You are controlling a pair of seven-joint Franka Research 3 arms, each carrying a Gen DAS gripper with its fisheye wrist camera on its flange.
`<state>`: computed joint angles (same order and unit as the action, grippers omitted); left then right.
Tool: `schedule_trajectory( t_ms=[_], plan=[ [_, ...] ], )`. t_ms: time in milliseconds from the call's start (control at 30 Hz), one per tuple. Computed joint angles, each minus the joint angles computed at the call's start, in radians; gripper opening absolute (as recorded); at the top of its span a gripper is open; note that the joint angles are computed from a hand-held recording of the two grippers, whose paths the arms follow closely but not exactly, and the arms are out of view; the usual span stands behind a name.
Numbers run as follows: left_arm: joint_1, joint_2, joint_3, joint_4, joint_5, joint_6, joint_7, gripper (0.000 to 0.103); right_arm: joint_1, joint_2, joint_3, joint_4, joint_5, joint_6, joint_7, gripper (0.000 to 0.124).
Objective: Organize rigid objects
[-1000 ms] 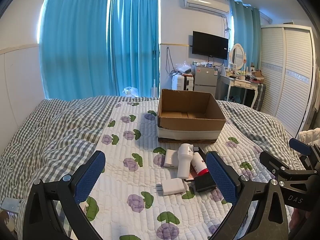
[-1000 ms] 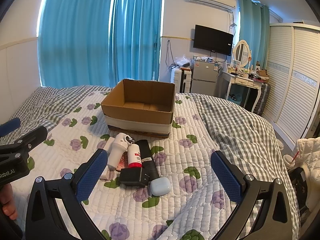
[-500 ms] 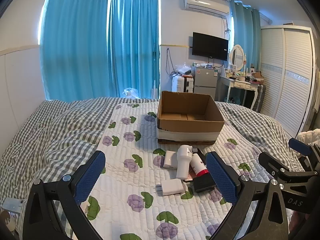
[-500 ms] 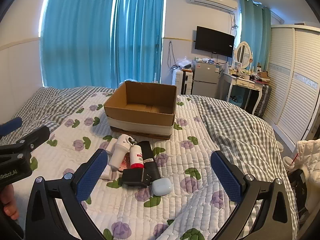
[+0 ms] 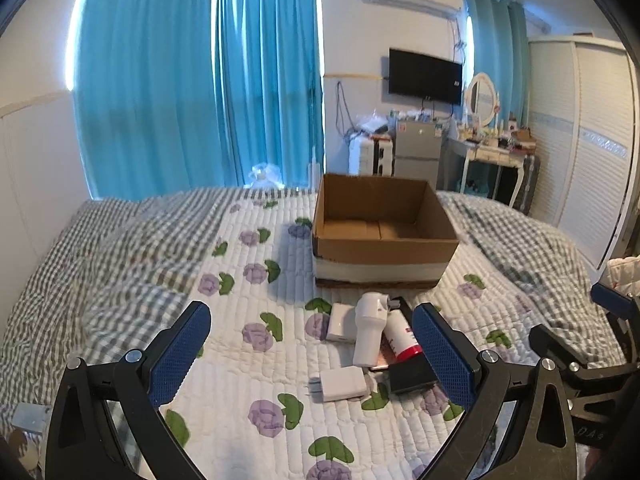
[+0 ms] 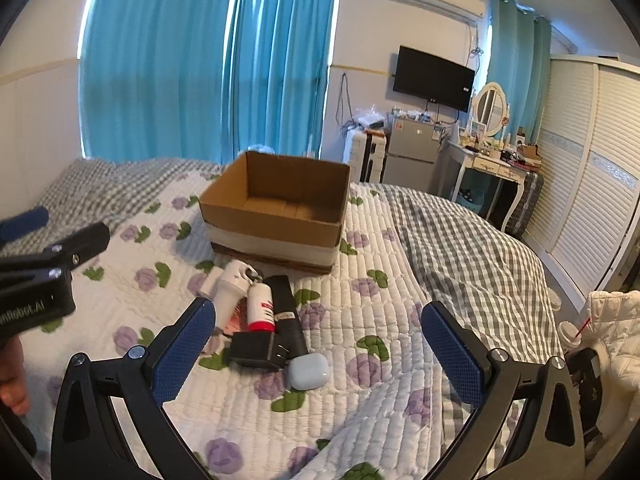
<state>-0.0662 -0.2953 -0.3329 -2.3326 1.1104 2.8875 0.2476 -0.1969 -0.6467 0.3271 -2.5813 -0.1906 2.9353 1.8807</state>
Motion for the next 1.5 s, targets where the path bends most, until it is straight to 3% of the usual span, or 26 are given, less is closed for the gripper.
schedule_trajectory(
  t_ms=[133,267,400,600,733,767,833,933,967,1400,1500],
  plan=[
    [-0.019,0.095,0.016,0.029,-0.041,-0.005,0.052,0.103,0.019,0.106,-0.043,0.051,0.000,-0.054,-0.044,0.100],
    [-0.069,0.193,0.045,0.052,-0.122,-0.054,0.157,0.103,0.145,0.260,-0.163,0.120,0.068,-0.154,-0.144,0.091],
    [-0.115,0.281,0.080,0.077,-0.248,-0.109,0.275,0.103,0.212,0.388,-0.224,0.196,0.108,-0.274,-0.187,0.075],
    [-0.157,0.379,0.107,0.132,-0.439,-0.124,0.437,0.103,0.283,0.487,-0.298,0.253,0.226,-0.332,-0.271,0.068],
    [-0.182,0.446,0.117,0.189,-0.494,-0.163,0.490,0.101,0.285,0.503,-0.298,0.261,0.187,-0.346,-0.250,0.057],
    [-0.191,0.463,0.124,0.207,-0.489,-0.177,0.487,0.101,0.282,0.500,-0.296,0.257,0.165,-0.345,-0.232,0.051],
    [-0.211,0.481,0.141,0.229,-0.449,-0.200,0.463,0.099,0.283,0.490,-0.302,0.246,0.167,-0.337,-0.226,0.050],
    [-0.191,0.491,0.127,0.224,-0.537,-0.180,0.540,0.075,0.280,0.471,-0.303,0.227,0.168,-0.324,-0.223,0.050],
    [-0.192,0.489,0.130,0.218,-0.545,-0.174,0.547,0.072,0.278,0.472,-0.301,0.227,0.162,-0.322,-0.219,0.050],
    [-0.174,0.279,0.127,0.068,-0.533,-0.073,0.576,0.072,0.268,0.349,-0.279,0.173,0.151,-0.265,-0.196,0.050],
    [-0.153,0.260,0.128,0.100,-0.549,-0.063,0.619,0.072,0.256,0.311,-0.259,0.185,0.127,-0.272,-0.195,0.050]
  ],
)
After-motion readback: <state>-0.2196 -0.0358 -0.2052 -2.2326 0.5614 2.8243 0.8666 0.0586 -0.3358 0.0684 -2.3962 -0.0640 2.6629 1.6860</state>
